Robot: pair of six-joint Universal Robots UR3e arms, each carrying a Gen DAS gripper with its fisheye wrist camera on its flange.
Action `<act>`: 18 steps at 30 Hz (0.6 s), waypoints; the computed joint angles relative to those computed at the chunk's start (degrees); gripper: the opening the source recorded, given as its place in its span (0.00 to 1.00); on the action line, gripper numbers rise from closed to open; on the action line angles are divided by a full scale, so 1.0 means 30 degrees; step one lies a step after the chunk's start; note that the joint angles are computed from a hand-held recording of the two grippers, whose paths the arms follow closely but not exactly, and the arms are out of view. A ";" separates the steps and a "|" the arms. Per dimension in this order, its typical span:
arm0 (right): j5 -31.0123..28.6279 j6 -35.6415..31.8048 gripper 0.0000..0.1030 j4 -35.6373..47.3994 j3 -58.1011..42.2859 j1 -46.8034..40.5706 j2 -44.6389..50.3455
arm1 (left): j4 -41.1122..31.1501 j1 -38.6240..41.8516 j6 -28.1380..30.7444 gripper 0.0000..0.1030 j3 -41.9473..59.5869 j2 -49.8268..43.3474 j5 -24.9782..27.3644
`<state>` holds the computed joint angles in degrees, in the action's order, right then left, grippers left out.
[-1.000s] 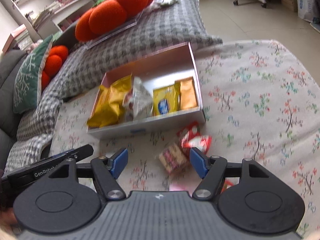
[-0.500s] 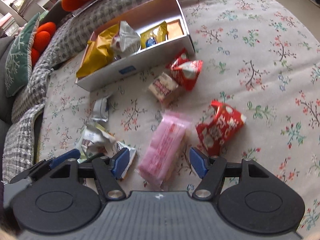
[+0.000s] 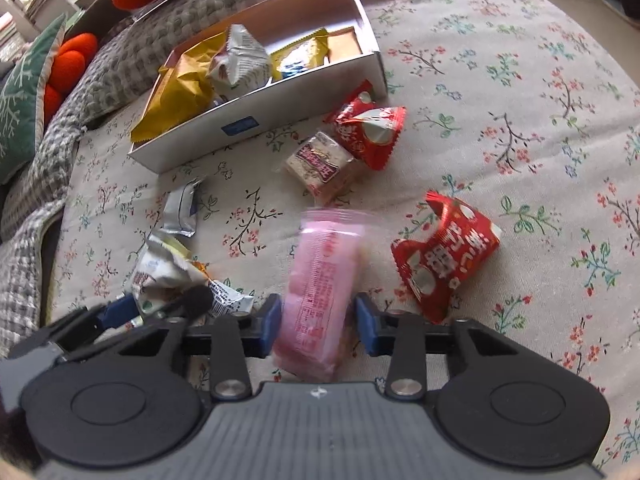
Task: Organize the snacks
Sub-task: 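Grasp the Pecan Kernel bag with the left tool while the right tool grasps the pink pack, then carry the Pecan Kernel bag and pink pack into the box and open both tools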
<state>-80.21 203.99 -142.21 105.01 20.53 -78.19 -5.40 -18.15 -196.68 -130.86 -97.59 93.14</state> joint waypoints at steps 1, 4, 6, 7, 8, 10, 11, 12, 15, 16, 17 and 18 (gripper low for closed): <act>-0.0093 0.0005 0.31 -0.0107 -0.0012 0.0067 0.0032 | -0.0013 0.0089 -0.0063 0.47 -0.0029 0.0057 -0.0083; -0.0028 0.0017 0.28 -0.0324 0.0098 -0.0095 -0.0138 | 0.0040 0.0387 -0.0096 0.46 -0.0204 0.0363 -0.0311; 0.0032 0.0053 0.28 -0.0462 0.0255 -0.0248 -0.0326 | 0.0037 0.0587 -0.0206 0.44 -0.0359 0.0700 -0.0488; 0.0068 0.0115 0.28 -0.0532 0.0284 -0.0302 -0.0367 | 0.0073 0.0703 -0.0247 0.44 -0.0447 0.0863 -0.0618; 0.0157 0.0093 0.28 -0.0648 0.0375 -0.0380 -0.0433 | 0.0106 0.0785 -0.0279 0.44 -0.0521 0.1026 -0.0714; 0.0321 -0.0009 0.28 -0.0819 0.0457 -0.0483 -0.0527 | 0.0159 0.0880 -0.0310 0.44 -0.0560 0.1237 -0.0846; 0.0373 -0.0052 0.28 -0.0913 0.0481 -0.0507 -0.0566 | 0.0221 0.0919 -0.0359 0.44 -0.0591 0.1320 -0.0933; 0.0408 -0.0092 0.28 -0.0975 0.0502 -0.0551 -0.0620 | 0.0302 0.1021 -0.0384 0.44 -0.0678 0.1447 -0.1103; 0.0439 -0.0177 0.28 -0.1278 0.0599 -0.0613 -0.0811 | 0.0472 0.1314 -0.0415 0.44 -0.0892 0.1798 -0.1518; 0.0478 -0.0195 0.28 -0.1379 0.0578 -0.0643 -0.0826 | 0.0499 0.1420 -0.0414 0.44 -0.0931 0.1906 -0.1649; 0.0548 -0.0224 0.28 -0.1485 0.0585 -0.0692 -0.0857 | 0.0597 0.1548 -0.0425 0.44 -0.0997 0.2004 -0.1792; 0.0663 -0.0259 0.28 -0.1650 0.0653 -0.0765 -0.0909 | 0.0729 0.1641 -0.0426 0.44 -0.1064 0.2092 -0.1884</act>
